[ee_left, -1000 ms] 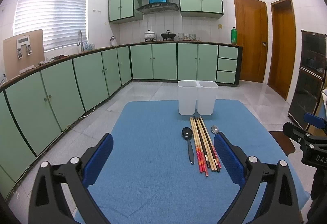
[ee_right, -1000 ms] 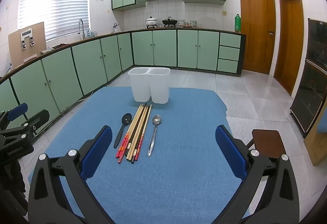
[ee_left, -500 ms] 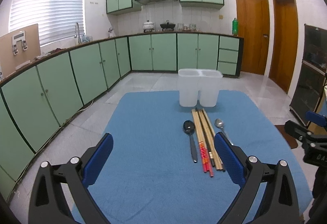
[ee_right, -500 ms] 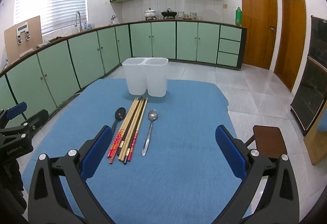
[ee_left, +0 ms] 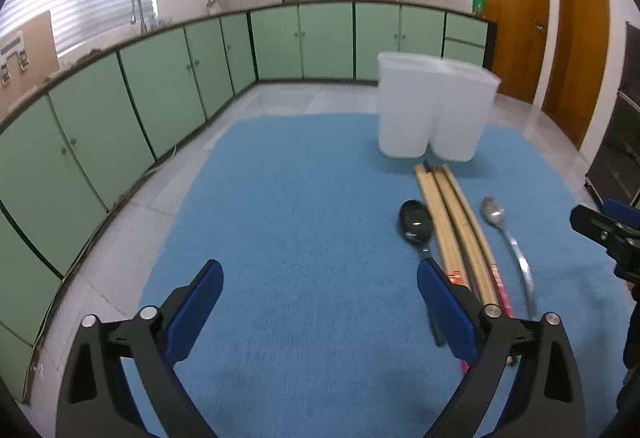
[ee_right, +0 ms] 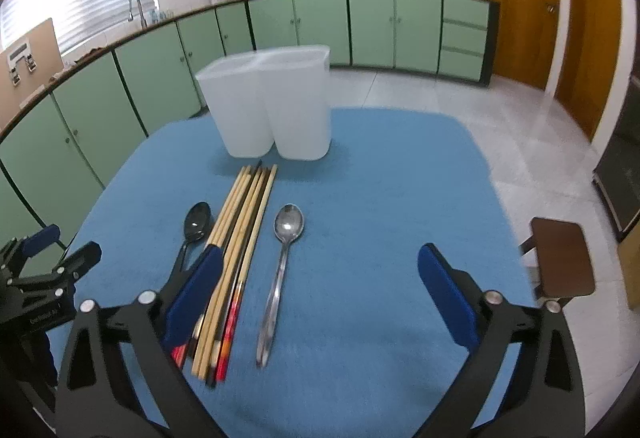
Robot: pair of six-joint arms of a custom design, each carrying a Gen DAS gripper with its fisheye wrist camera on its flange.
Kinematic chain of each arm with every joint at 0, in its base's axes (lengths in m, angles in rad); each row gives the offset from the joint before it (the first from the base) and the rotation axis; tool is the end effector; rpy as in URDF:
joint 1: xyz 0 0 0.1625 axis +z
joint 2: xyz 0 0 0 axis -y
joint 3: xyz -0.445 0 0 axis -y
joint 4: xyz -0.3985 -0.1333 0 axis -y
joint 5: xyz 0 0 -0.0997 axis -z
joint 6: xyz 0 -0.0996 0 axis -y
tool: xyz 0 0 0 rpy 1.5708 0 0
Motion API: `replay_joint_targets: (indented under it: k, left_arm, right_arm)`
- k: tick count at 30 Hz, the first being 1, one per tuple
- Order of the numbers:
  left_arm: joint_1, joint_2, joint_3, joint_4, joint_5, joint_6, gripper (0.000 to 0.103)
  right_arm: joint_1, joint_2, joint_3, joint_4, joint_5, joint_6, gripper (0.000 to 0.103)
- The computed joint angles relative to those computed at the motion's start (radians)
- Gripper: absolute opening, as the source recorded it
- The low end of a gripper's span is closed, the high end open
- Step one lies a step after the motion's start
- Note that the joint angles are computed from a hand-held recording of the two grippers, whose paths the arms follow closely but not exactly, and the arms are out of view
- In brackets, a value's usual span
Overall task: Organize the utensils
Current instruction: 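Grasp the silver spoon with the right tool while the left tool grasps the black spoon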
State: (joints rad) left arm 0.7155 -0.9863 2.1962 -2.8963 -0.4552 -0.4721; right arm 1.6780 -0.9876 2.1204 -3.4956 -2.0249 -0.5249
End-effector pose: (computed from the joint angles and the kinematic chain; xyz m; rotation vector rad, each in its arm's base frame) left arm -0.2240 -0.4898 0.1288 0.3343 2.1321 -0.9272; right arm 0.1477 -0.5351 0.1812 0.5276 -2.3619 0.8699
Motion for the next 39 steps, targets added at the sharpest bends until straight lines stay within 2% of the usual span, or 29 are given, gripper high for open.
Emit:
replay_joint_targets:
  k: [2,4,6,9,16,17,19,20,22,27,33,39]
  left_arm:
    - [0.027,0.010,-0.019,0.000,-0.016,0.008,0.091]
    - [0.053,0.020,-0.038,0.000,-0.031,0.014,0.089]
    - [0.072,0.028,-0.052,-0.001,-0.041,0.017,0.088]
    - [0.090,0.040,-0.070,0.003,-0.045,0.025,0.088]
    - [0.121,0.064,-0.105,-0.011,-0.074,0.064,0.087]
    - [0.123,0.070,-0.112,-0.016,-0.083,0.073,0.087]
    - [0.123,0.080,-0.118,-0.025,-0.102,0.089,0.087]
    - [0.122,0.085,-0.123,-0.030,-0.112,0.097,0.087]
    - [0.123,0.099,-0.137,-0.038,-0.145,0.116,0.087]
    - [0.126,0.136,-0.172,-0.033,-0.204,0.160,0.087]
    - [0.136,0.177,-0.217,0.028,-0.187,0.163,0.089]
    - [0.154,0.168,-0.235,0.062,-0.171,0.191,0.090]
  right_arm:
    - [-0.010,0.027,-0.046,0.065,0.007,0.018,0.082]
    - [-0.019,0.052,-0.080,0.100,0.005,0.027,0.079]
    - [-0.027,0.071,-0.111,0.155,0.007,0.047,0.072]
    - [-0.036,0.094,-0.146,0.217,0.006,0.069,0.066]
    - [-0.031,0.127,-0.170,0.214,-0.002,0.059,0.054]
    - [-0.029,0.133,-0.172,0.207,-0.005,0.052,0.045]
    - [-0.022,0.147,-0.173,0.181,-0.026,0.022,0.037]
    - [-0.023,0.148,-0.170,0.174,-0.024,0.009,0.027]
    - [-0.027,0.146,-0.163,0.162,-0.017,-0.009,0.027]
    - [-0.044,0.118,-0.149,0.180,0.003,0.006,0.026]
    - [-0.037,0.122,-0.170,0.203,-0.003,0.009,0.026]
    - [-0.025,0.137,-0.176,0.184,-0.029,-0.001,0.026]
